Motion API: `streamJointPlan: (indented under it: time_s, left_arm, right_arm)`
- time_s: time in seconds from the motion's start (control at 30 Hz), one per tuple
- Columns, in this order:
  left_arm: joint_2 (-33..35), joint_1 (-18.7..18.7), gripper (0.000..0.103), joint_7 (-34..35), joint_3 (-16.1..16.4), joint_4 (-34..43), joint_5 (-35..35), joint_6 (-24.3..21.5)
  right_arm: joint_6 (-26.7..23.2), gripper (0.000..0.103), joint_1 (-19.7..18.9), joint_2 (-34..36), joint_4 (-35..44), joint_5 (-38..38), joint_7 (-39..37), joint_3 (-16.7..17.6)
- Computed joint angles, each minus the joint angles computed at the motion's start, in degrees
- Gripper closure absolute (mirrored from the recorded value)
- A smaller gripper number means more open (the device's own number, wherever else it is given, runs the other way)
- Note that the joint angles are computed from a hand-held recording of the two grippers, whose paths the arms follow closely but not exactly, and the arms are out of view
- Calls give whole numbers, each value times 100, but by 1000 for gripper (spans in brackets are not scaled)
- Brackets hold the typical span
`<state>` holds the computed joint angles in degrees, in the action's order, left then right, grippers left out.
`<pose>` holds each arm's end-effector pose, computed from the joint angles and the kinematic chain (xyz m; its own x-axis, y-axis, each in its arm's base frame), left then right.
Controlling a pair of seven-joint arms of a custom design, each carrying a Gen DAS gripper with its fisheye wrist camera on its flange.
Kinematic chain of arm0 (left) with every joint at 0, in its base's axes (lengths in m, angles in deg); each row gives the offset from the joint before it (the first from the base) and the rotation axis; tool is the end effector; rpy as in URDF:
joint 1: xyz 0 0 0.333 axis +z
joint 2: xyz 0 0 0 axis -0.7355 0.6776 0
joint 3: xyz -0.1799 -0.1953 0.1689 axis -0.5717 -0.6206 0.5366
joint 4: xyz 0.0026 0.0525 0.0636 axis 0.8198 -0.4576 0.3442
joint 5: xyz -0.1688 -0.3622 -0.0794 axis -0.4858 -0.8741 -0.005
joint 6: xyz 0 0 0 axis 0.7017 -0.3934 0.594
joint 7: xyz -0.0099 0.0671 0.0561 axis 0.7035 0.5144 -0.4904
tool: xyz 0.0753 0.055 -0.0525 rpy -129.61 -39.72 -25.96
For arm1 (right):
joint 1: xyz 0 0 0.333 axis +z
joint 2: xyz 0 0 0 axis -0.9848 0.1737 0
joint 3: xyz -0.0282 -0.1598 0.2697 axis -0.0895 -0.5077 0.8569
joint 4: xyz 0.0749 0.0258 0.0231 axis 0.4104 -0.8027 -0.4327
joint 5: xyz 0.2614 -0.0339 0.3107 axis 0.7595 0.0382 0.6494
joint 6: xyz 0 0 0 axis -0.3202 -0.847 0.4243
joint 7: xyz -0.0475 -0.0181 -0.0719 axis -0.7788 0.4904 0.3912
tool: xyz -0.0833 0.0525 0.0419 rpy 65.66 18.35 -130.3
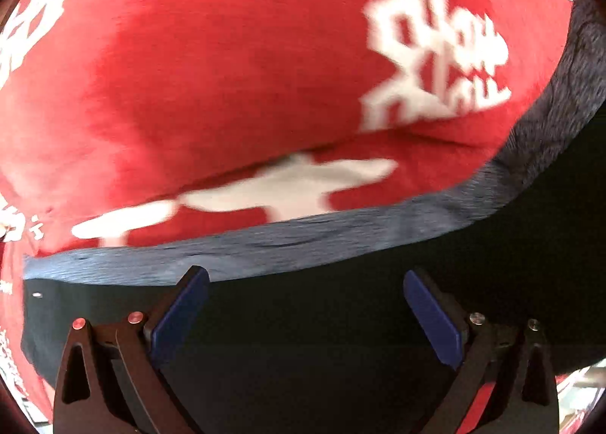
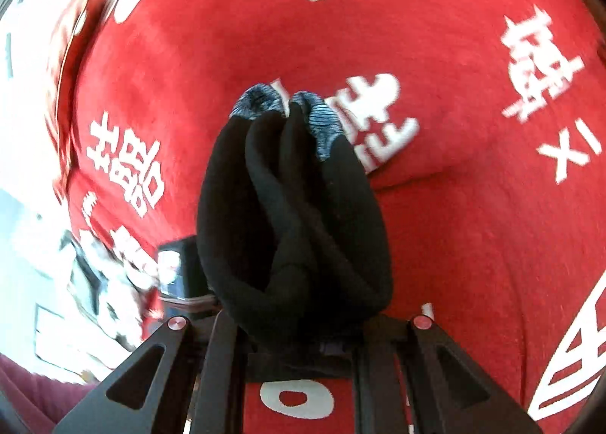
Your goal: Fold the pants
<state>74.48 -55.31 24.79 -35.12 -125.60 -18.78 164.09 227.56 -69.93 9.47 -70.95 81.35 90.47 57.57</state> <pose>0.6595 -0.2129 0.5001 -0.6050 -0.7958 -0.0235 -0.7444 0.5759 -0.3380 0.4931 0.0840 0.5723 -0.4234 -0.6660 -0.6141 -0.5991 0.7143 -0.3617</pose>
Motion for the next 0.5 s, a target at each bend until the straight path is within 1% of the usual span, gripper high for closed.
streamJointPlan:
  time_s: [0.03, 0.1, 0.17, 0.23, 0.27, 0.3, 0.37, 0.4, 0.43, 0.47, 0.5]
  left_arm:
    - [2, 67, 0, 51, 60, 56, 32, -37]
    - [23, 185, 0, 115, 151, 167, 84, -106]
    - [90, 338, 0, 140, 267, 319, 160, -161]
    - [212, 486, 0, 94, 390, 512, 269, -312]
    - [356, 551, 0, 35, 449, 730, 330, -455]
    - [548, 688, 0, 121, 495, 998, 307, -582]
    - [671, 884, 0, 100, 577, 1183, 325, -702]
    - [722, 971, 0, 135, 592, 1265, 321, -748]
    - [748, 1032, 0, 154, 594, 1306, 319, -775]
    - [775, 1125, 0, 188, 611, 1347, 293, -817]
    - [830, 1170, 0, 188, 606, 1444, 270, -890]
  right_arm:
    - [-234, 89, -72, 232, 317, -280, 105, 186]
    - [-543, 88, -66, 629, 763, -685, 241, 405]
    - [-942, 87, 18, 1200, 1405, -1191, 465, 613]
    - [-1351, 85, 226, 1946, 2205, -1702, 685, 742]
    - [-1452, 85, 351, 2194, 2455, -1814, 696, 740]
    - [-1639, 85, 500, 2550, 2823, -1901, 627, 750]
    - [-2112, 84, 781, 3231, 3543, -1968, 458, 740]
    - [-2448, 82, 924, 3554, 3902, -1996, 396, 724]
    - [-2964, 78, 1088, 3940, 4389, -2088, 343, 689]
    - [-3319, 77, 1255, 4158, 4690, -2237, 375, 612]
    - [-3686, 70, 1421, 4356, 5005, -2396, 396, 523]
